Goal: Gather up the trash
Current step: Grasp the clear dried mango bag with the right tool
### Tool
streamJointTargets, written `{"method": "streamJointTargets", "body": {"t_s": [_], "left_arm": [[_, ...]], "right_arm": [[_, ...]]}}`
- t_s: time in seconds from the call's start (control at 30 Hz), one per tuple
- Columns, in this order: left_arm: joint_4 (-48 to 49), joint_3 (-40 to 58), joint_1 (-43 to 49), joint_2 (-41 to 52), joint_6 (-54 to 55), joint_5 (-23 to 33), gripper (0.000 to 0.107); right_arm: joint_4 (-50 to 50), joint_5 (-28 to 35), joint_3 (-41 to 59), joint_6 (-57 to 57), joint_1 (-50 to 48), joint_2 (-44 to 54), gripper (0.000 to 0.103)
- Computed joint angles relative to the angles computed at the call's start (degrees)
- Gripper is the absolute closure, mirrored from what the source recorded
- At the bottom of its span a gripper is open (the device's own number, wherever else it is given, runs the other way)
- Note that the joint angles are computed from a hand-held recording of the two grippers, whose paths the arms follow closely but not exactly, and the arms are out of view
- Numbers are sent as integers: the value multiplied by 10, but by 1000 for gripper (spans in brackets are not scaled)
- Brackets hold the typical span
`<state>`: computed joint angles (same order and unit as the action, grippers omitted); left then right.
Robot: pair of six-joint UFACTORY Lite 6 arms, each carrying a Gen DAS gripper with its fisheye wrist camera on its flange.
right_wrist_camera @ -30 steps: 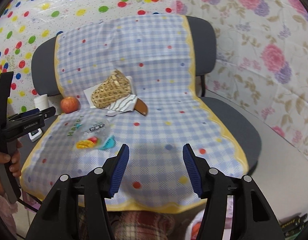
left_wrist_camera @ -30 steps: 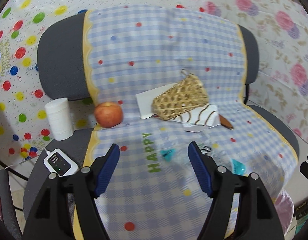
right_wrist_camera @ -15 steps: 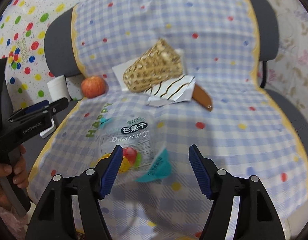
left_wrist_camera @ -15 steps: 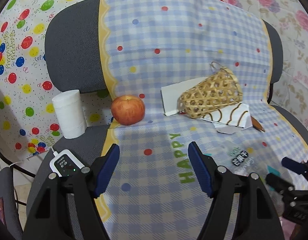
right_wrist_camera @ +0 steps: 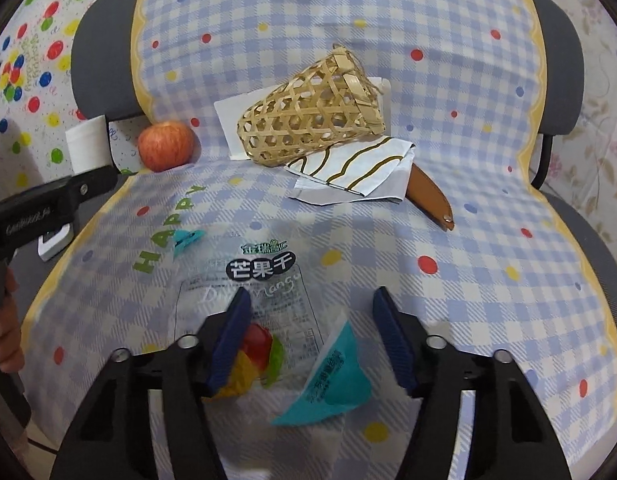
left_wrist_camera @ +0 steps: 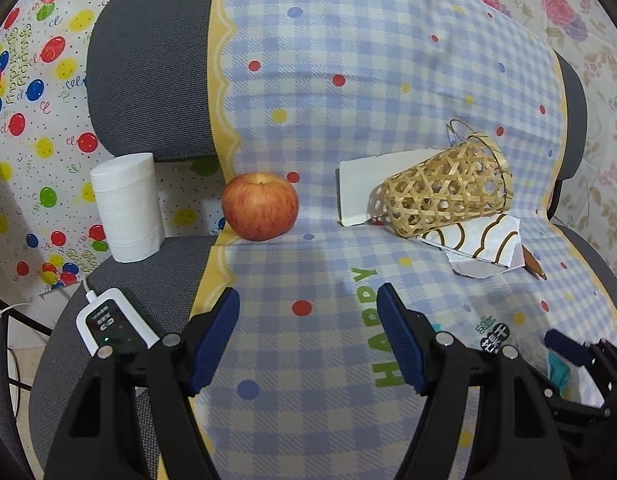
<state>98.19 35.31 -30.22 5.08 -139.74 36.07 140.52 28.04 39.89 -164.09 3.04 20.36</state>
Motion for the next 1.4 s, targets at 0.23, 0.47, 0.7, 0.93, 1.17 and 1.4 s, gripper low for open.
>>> {"method": "streamJointTargets", "body": {"t_s": [0.23,0.47,0.7,0.93,1.17,1.4], "left_arm": [[-19,9,-24,3,13,6,38],[-55,36,-51,9,58,23,38],[-59,78,-75,48,64,24,38],[-57,123,-96,105,66,18,38],[-57,131,-99,115,63,17,38],[-63,125,-98,115,64,19,38]], "right_arm": [[-189,43,-19,152,-80,-34,98],[-194,90,-23,190,-143,-100,100],[-65,55,42,89,-137,-31,99],[-162,61,95,162,-178,57,67],[-293,91,101,247,-188,82,27],[-235,53,104,214,-123,97,17]]}}
